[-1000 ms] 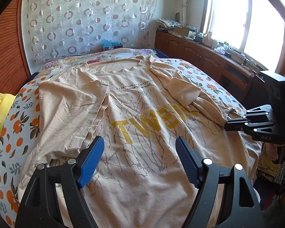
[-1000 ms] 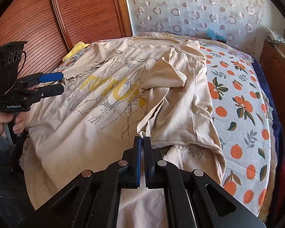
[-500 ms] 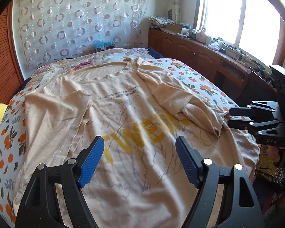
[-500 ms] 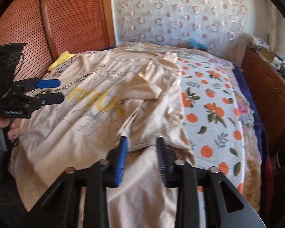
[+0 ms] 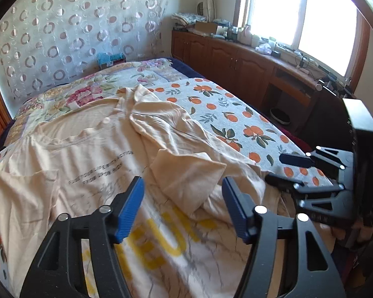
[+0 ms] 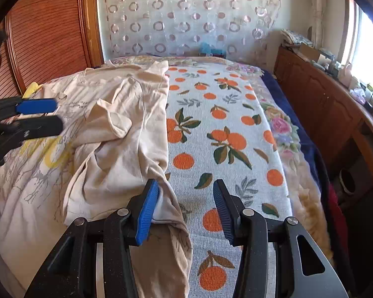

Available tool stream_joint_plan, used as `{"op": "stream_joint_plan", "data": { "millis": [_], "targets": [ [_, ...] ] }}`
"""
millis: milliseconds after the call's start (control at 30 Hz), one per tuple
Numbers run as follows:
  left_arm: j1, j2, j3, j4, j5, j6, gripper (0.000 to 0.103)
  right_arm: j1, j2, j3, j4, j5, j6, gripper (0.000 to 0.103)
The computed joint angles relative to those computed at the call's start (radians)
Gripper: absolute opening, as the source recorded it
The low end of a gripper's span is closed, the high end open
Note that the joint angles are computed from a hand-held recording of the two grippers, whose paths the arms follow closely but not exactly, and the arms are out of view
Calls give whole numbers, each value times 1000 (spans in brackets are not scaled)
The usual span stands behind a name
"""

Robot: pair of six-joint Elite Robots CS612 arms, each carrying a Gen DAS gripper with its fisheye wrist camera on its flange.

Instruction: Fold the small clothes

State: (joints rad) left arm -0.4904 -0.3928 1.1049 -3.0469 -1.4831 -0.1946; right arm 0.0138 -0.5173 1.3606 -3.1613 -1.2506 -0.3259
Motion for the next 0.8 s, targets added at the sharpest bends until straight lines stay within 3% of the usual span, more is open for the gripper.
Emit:
{"op": "stream_joint_plan", "data": {
  "millis": [267, 333, 367, 400, 500, 667, 800],
  "targets": [
    [10, 74, -169, 189, -31, -46, 61, -15, 4, -9, 19, 49, 39, 48],
    [11, 78, -175, 204, -21, -43, 52, -15, 5, -10, 16, 49, 39, 48],
    [11, 77, -172, 211, -20, -43, 41, -15, 7, -13, 17, 48, 38, 48],
    [12, 74, -166, 210, -22, -49, 26, -16, 11, -19, 21, 49, 37, 48],
    [20, 55, -121, 152, -41, -50, 12, -16, 15, -25, 22, 52, 38, 48],
    [38, 8, -41, 74, 11, -65, 12, -14, 17, -30, 29, 46, 38, 48],
    [48, -18, 3, 66, 92, -91, 12, -10, 17, -31, 28, 34, 33, 48]
  ]
}}
